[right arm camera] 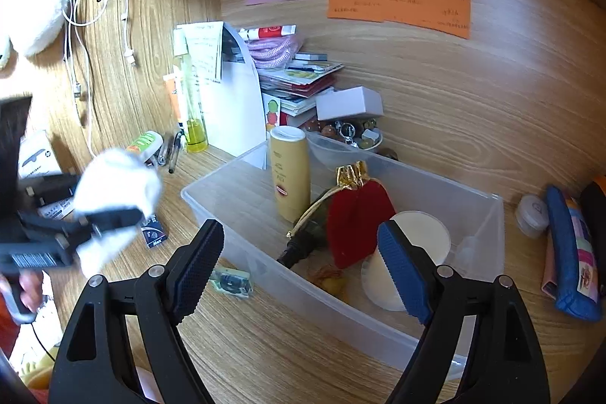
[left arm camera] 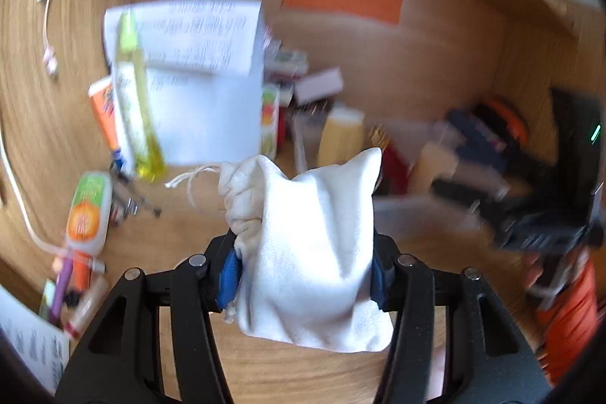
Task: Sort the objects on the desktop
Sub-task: 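Carry the white bag into the clear box and open the left tool, then grasp the pink round container with the right tool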
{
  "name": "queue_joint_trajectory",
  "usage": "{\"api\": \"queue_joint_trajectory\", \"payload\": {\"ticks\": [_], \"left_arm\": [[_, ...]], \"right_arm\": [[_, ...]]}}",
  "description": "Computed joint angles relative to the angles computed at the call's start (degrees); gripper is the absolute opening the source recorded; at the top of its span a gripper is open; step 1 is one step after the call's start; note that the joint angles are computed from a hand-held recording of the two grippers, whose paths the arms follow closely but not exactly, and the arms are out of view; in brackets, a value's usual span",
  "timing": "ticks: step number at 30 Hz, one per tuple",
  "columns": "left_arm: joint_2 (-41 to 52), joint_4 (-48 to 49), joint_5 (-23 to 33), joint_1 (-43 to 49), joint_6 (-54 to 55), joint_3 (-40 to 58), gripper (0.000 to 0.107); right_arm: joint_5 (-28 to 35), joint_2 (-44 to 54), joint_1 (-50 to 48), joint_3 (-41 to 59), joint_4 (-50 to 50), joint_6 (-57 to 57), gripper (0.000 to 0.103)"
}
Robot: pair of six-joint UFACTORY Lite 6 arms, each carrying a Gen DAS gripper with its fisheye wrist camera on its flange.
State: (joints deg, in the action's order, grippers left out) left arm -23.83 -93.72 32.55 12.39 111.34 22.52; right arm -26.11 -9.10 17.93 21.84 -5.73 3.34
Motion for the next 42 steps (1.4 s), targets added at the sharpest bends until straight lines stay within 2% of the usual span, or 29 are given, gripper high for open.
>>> {"api": "queue_joint_trajectory", "payload": {"ticks": [2,5,9,13,16,20,25,30,34,36,38,42], "left_arm": [[1.6,0.0,-0.7,-3.1,-2.7,4.1,0.054],[8.2,0.2,-0.1,-6.1,-5.0,10.9,0.054],[23.4,-2.3,-7.0,-15.8,-7.4,23.2,0.054],[29.7,-7.6,-12.5,-22.5,-4.5,27.2,0.054],[33.4,-8.9,-12.9,-24.1,-4.4,29.8,0.054],[38.6,-3.7,-13.5,-25.6,-11.1,34.3,0.054],[42.3,9.6,-11.8,-25.9,-25.2,38.5,0.057],[39.5,11.7,-4.5,-21.6,-26.9,36.6,0.06],[31.9,12.5,4.7,-15.1,-25.7,32.0,0.073],[26.4,12.6,6.4,-12.4,-23.8,28.5,0.078],[20.7,12.8,7.4,-9.6,-22.1,24.9,0.089],[13.4,15.9,12.4,-2.0,-20.0,19.4,0.091]], "right_arm": [[-0.4,-0.4,-0.9,-0.3,-0.8,1.0,0.081],[-0.8,-0.8,-4.2,-0.5,-7.5,7.6,0.081],[-1.3,-1.0,-7.7,-0.5,-15.3,14.5,0.081],[-1.3,-1.6,-7.9,-1.0,-15.2,14.1,0.081],[-1.1,-1.6,-7.7,-1.0,-14.5,13.2,0.081],[-0.6,-1.6,-7.3,-1.1,-13.0,11.5,0.081],[0.5,-0.3,-5.4,-0.5,-6.3,5.0,0.081],[0.6,-0.8,-4.3,-0.9,-3.9,1.9,0.081],[1.2,0.2,-2.3,-0.1,0.3,-2.2,0.081],[2.4,-1.2,-0.6,-0.9,6.0,-6.9,0.081],[3.4,-4.0,1.2,-2.7,12.2,-12.3,0.081],[5.0,-12.6,6.3,-8.1,30.5,-28.2,0.082]]}}
